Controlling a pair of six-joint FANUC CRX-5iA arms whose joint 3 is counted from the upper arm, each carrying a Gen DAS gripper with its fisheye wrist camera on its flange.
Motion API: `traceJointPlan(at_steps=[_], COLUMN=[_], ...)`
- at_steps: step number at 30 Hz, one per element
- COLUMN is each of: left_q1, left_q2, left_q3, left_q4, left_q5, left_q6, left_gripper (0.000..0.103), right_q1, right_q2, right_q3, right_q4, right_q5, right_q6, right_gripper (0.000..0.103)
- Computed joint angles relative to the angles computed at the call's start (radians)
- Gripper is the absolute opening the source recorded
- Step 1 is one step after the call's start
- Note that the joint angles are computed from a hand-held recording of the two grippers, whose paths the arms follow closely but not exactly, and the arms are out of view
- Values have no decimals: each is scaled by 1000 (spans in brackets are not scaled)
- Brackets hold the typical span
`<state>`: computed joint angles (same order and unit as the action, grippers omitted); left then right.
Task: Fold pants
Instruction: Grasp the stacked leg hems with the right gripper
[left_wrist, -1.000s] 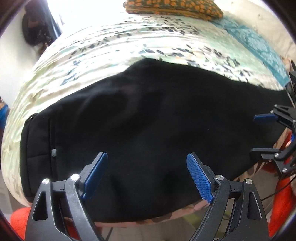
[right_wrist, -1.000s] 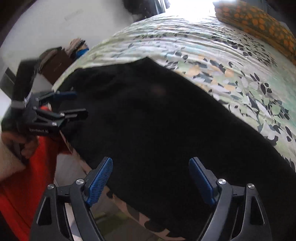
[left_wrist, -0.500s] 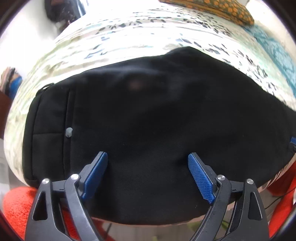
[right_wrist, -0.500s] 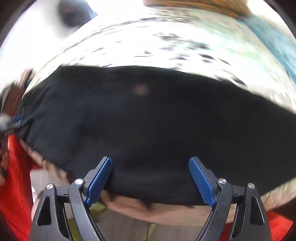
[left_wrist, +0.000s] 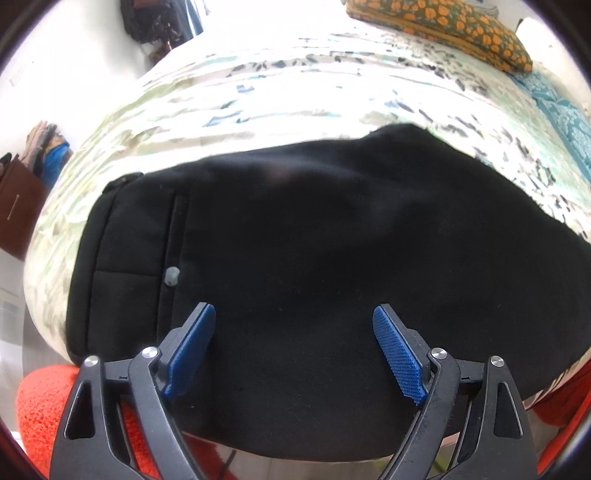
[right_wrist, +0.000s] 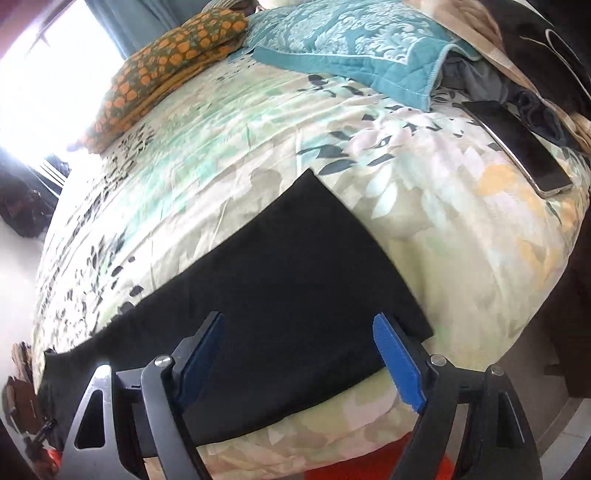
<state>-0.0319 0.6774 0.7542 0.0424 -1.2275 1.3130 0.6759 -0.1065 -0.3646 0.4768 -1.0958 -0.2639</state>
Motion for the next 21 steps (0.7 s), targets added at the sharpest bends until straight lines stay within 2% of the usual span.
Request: traceJointPlan(at_steps=[2, 4, 7, 9, 11, 14, 17, 20, 21], left_q1=[-4, -14, -6, -17, -20, 6, 26, 14, 0], left_q2=[0, 47, 70, 54, 32, -12, -66, -96, -103], left_q3=[6, 87, 118, 108, 79, 2, -105, -183, -200], left_q4=[-29, -102, -115, -163, -175, -79, 78, 240, 275], left_q5=[9, -55, -62, -47, -22, 46, 125, 155, 158], left_q6=[10, 58, 93, 107, 117, 104, 9, -128, -181], left_gripper=[89, 89, 90, 90, 89, 89, 89, 89, 89], right_q1=[9, 15, 40, 63, 61, 54, 26, 3, -6], right_q2=[-36, -61, -134, -219, -279, -303, -323, -295, -287], right_q3=[-11, -22, -96, -199, -314, -401, -458, -413, -403], right_q4=[19, 34, 57, 85, 172, 281, 401, 298, 267], right_q5=[1, -7, -14, 67, 200, 280, 334, 338, 352], right_q6=[-10, -35, -228, -401, -599, -760, -855, -724, -694], right_gripper=[82, 82, 82, 82, 82, 82, 82, 81, 77])
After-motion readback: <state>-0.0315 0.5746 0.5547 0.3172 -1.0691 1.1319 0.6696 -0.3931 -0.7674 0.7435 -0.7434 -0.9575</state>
